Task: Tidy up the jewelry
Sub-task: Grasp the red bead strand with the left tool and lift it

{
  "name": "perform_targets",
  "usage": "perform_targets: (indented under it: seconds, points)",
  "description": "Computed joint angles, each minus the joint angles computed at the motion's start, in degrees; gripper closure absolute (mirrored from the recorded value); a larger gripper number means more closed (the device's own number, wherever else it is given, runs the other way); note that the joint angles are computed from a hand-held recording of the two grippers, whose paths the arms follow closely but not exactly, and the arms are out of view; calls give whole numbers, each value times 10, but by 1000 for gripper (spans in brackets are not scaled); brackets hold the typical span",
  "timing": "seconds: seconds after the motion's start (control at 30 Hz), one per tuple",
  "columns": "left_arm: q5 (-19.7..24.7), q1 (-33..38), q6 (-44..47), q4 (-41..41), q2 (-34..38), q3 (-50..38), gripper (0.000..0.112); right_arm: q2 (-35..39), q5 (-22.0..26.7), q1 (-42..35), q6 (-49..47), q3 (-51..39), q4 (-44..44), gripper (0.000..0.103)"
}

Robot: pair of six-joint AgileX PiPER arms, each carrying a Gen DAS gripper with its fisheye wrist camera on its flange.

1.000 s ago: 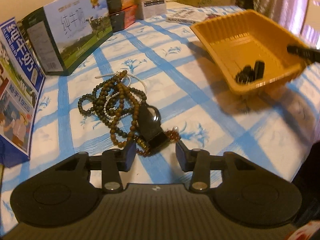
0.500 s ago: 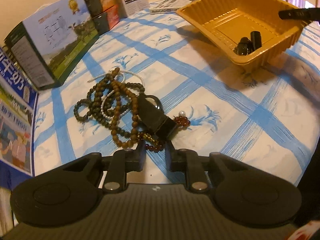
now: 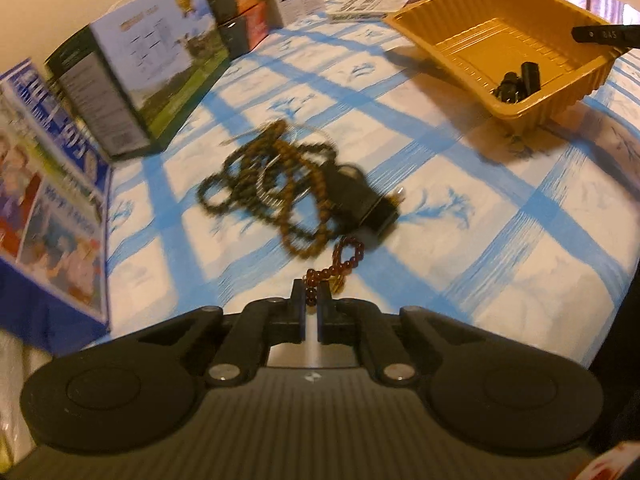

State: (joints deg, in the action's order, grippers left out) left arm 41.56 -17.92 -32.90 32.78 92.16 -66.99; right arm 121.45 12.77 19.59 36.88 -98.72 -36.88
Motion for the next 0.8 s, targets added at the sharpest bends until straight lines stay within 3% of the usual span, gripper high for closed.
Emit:
perform_targets:
  seconds: [0.13,0.23,0.33,0.43,0.7,0.8]
  points:
    - [9,19,42,-75,-29,15,107,0,0,0,-1,0,1,100]
    - [9,23,53,-108,-39,19,100,0,0,0,-2,0,2,100]
    - [6,19,33,-94,-38,18,91,0,0,0,-3,-1,3,100]
    - [3,20,27,-83,-27,10,89,0,1,0,-2,-1,2,100]
    - [-21,30,36,-85,-5,6,90,1,1,0,-5,-2,5,100]
    - [-27,32,42,-89,-4,8,102,1,1,0,-4,-2,4,100]
